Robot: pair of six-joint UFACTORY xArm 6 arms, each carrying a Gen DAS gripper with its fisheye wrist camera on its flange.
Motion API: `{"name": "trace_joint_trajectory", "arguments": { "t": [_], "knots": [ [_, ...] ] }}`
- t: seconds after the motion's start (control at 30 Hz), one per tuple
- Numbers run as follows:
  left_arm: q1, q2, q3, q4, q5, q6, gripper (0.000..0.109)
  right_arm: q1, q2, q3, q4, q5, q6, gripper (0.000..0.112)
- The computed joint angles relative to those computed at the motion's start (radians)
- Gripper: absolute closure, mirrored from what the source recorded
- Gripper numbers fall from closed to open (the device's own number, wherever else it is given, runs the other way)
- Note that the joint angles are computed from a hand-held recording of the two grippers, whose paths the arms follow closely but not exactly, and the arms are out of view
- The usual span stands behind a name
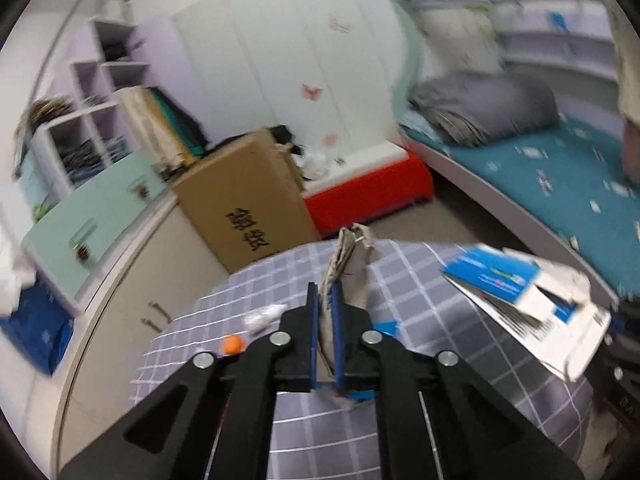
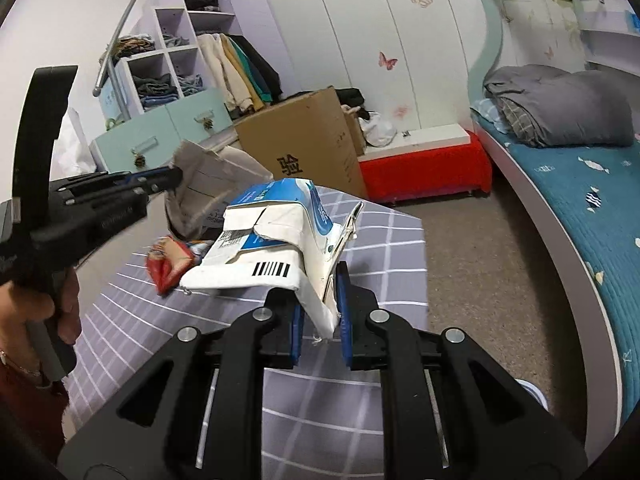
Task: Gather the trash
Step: 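Grasp the white-blue tissue box with the right tool while the left grasps the beige paper bag, then carry both items over the blue basin and open the left tool to drop the paper bag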
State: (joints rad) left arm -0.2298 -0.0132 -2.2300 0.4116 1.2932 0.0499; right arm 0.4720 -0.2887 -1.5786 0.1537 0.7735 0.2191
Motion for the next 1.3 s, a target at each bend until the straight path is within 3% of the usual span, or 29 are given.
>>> {"name": "trace_joint_trajectory", "arguments": {
  "t": [0.17, 0.33, 0.6, 0.7, 0.9, 1.13, 1.3],
  "knots": [
    [0.049, 0.000, -0.076, -0.049, 0.032, -0.050, 0.105, 0.046, 0.001, -0.038, -0.044, 0.011, 0.033, 0.098],
    [-0.004, -0.094, 0.017, -0.029, -0.021, -0.098, 0.105, 0.071, -0.038, -0.034, -0.091, 0.015, 0.072, 0.098],
    [-0.201, -0.149, 0.058, -0.010, -0.022, -0.169, 0.105, 0.007, -0.207, 0.101, -0.118, 0.009, 0.113, 0.098],
    [-0.321, -0.147, 0.084, 0.029, -0.018, -0.195, 0.105, -0.056, -0.299, 0.186, -0.117, 0.018, 0.126, 0.098],
    [-0.481, -0.089, 0.129, 0.043, -0.013, -0.258, 0.105, -0.255, -0.457, 0.358, -0.019, 0.079, 0.081, 0.098],
    [-0.550, 0.038, 0.191, 0.004, -0.003, -0.353, 0.105, -0.493, -0.558, 0.535, 0.068, 0.159, -0.006, 0.098],
    [-0.552, 0.088, 0.290, -0.022, -0.025, -0.370, 0.105, -0.566, -0.557, 0.641, 0.103, 0.175, -0.026, 0.098]
  ]
}}
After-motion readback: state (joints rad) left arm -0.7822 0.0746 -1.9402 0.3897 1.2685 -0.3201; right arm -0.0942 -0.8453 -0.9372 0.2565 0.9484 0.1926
